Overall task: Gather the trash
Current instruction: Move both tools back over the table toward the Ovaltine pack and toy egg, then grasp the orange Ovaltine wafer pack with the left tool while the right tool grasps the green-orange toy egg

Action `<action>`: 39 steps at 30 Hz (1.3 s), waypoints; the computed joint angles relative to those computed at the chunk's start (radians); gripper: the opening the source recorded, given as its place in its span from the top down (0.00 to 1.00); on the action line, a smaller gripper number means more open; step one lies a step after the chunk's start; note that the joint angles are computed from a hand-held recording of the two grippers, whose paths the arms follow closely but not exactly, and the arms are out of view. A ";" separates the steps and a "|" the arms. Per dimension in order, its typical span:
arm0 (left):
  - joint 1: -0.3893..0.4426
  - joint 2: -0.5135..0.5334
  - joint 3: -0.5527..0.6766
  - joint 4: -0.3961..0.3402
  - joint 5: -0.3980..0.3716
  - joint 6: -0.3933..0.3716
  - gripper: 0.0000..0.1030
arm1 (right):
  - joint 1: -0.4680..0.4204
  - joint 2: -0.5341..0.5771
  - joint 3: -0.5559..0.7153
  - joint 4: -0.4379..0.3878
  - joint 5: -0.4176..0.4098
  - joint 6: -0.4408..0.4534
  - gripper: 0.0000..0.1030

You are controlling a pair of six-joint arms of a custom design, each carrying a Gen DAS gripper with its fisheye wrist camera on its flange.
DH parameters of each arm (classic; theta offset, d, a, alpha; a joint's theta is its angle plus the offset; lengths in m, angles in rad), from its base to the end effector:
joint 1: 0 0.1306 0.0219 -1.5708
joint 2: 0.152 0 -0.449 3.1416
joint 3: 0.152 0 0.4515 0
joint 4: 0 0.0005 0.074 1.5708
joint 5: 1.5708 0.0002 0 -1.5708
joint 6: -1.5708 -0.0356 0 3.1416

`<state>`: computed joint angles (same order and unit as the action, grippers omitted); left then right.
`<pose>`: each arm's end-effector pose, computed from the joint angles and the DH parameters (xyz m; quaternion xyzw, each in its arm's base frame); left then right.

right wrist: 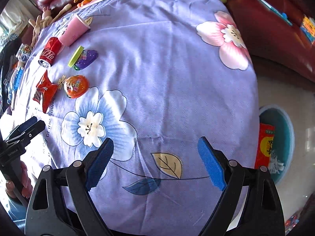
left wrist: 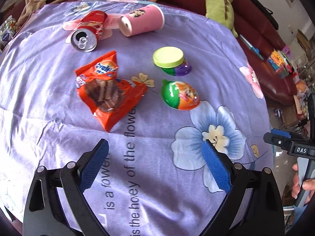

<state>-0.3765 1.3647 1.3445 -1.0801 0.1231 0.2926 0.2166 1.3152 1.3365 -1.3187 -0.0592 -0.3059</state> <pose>0.4617 -0.1878 0.4723 0.0550 0.9692 -0.1329 0.2001 0.4452 0.0996 0.4813 0.0402 0.9894 0.0635 0.1240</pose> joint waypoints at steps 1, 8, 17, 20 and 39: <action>0.014 0.000 -0.004 0.003 -0.010 -0.001 0.08 | 0.013 0.022 0.021 -0.004 -0.002 0.008 0.19; 0.103 0.011 -0.021 0.023 0.031 0.032 0.08 | 0.093 0.167 0.157 0.007 -0.028 0.051 0.19; 0.146 0.025 -0.017 0.022 0.044 0.005 0.08 | 0.169 0.328 0.312 0.018 -0.046 0.124 0.20; 0.164 0.021 -0.024 0.022 0.055 0.005 0.08 | 0.190 0.368 0.344 0.004 -0.024 0.159 0.27; 0.110 0.117 0.077 0.046 0.067 0.011 0.08 | 0.111 0.280 0.220 0.014 -0.033 0.062 0.48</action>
